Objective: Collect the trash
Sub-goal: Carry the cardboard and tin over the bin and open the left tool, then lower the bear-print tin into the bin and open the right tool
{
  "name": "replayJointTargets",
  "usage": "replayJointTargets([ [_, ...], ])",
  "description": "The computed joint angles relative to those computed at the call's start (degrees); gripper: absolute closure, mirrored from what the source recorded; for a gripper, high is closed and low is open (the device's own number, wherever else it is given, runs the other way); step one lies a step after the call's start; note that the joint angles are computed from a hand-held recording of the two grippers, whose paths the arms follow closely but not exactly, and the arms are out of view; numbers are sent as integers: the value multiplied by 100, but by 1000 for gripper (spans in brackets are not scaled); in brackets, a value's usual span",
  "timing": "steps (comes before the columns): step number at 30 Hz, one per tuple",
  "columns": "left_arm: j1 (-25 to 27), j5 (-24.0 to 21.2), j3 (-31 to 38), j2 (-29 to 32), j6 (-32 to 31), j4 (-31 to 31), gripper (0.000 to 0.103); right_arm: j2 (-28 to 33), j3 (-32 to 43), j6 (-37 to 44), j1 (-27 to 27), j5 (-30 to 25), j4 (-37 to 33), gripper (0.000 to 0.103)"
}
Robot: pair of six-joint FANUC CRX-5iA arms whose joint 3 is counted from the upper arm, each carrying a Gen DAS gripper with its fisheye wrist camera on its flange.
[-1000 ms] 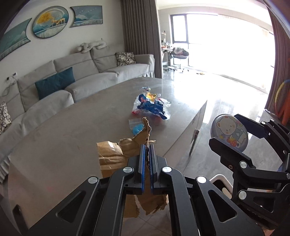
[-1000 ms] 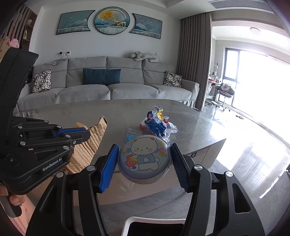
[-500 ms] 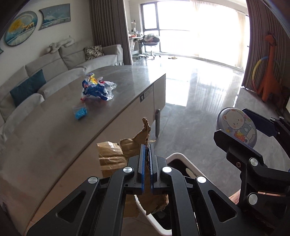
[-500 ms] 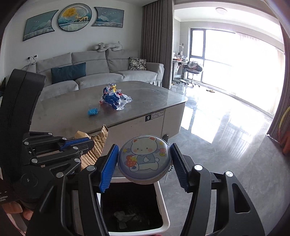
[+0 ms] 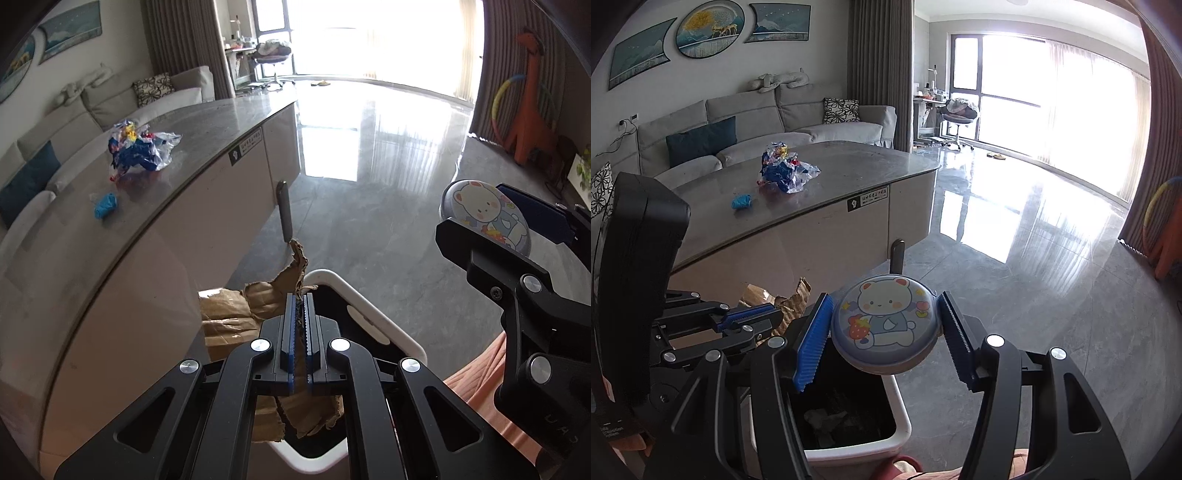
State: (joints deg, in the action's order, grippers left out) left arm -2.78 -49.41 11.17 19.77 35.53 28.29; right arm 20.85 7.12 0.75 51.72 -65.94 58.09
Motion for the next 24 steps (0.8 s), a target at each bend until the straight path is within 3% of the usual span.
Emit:
replayJointTargets([
  [16, -178, -552, 787, 869, 470, -707, 95, 122, -23, 65, -212, 197, -829, 44],
  [17, -189, -652, 886, 937, 537, -779, 75, 131, -12, 90, -220, 193, -863, 44],
  [18, -206, -794, 1026, 1018, 608, -874, 49, 115, -25, 122, -226, 190, -896, 44],
  [19, -230, -965, 1198, 1111, 694, -999, 5, 122, -11, 150, -230, 177, -921, 44],
  [24, -253, -846, 1242, 1168, 702, -1093, 3, 133, 17, 211, -250, 176, -947, 43],
])
